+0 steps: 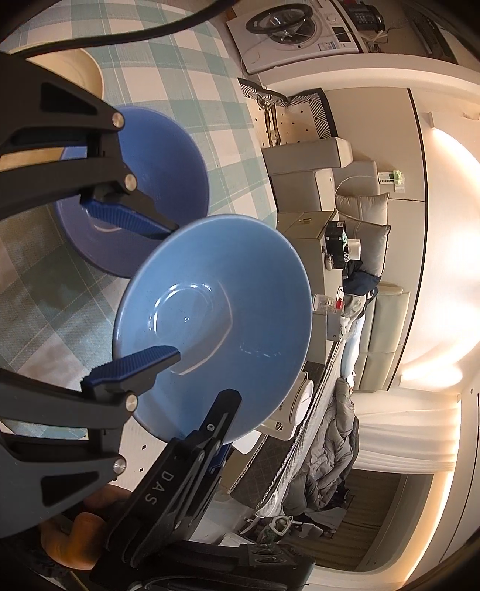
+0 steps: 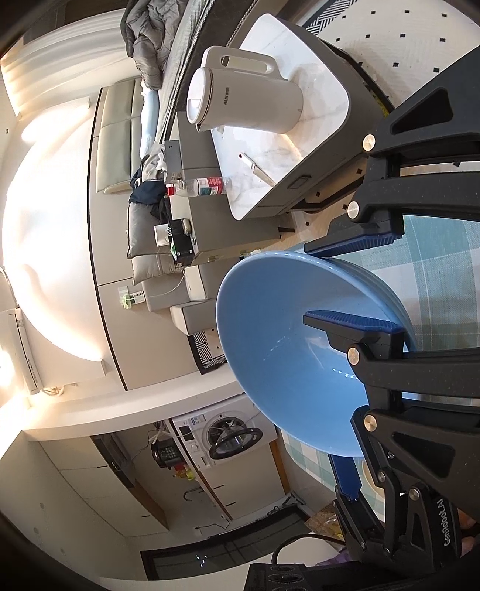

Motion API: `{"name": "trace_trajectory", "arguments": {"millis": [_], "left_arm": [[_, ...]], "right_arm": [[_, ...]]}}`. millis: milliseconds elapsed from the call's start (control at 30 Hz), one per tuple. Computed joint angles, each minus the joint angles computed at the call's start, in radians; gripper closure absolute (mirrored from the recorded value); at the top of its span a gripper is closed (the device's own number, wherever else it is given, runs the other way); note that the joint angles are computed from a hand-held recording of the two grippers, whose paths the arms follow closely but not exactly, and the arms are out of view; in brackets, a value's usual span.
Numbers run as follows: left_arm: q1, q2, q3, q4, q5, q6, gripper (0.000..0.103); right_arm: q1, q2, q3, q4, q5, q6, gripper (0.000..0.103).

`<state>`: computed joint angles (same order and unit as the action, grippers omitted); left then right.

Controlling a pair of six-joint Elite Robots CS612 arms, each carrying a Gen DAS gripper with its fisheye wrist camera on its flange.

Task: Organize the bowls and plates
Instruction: 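Lower the nested bowls into the third blue bowl with both tools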

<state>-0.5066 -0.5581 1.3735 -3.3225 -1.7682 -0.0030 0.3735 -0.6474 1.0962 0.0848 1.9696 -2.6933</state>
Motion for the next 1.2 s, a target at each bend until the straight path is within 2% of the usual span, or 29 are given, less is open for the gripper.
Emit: {"name": "trace_trajectory", "arguments": {"millis": [567, 1200], "left_arm": [[0.023, -0.012, 0.025, -0.030, 0.018, -0.031, 0.044], [0.043, -0.015, 0.037, -0.044, 0.062, -0.041, 0.044]], "right_arm": [[0.015, 0.014, -0.032, -0.014, -0.055, -0.037, 0.073], [0.020, 0.054, -0.100, 0.005, -0.115, -0.049, 0.073]]}}
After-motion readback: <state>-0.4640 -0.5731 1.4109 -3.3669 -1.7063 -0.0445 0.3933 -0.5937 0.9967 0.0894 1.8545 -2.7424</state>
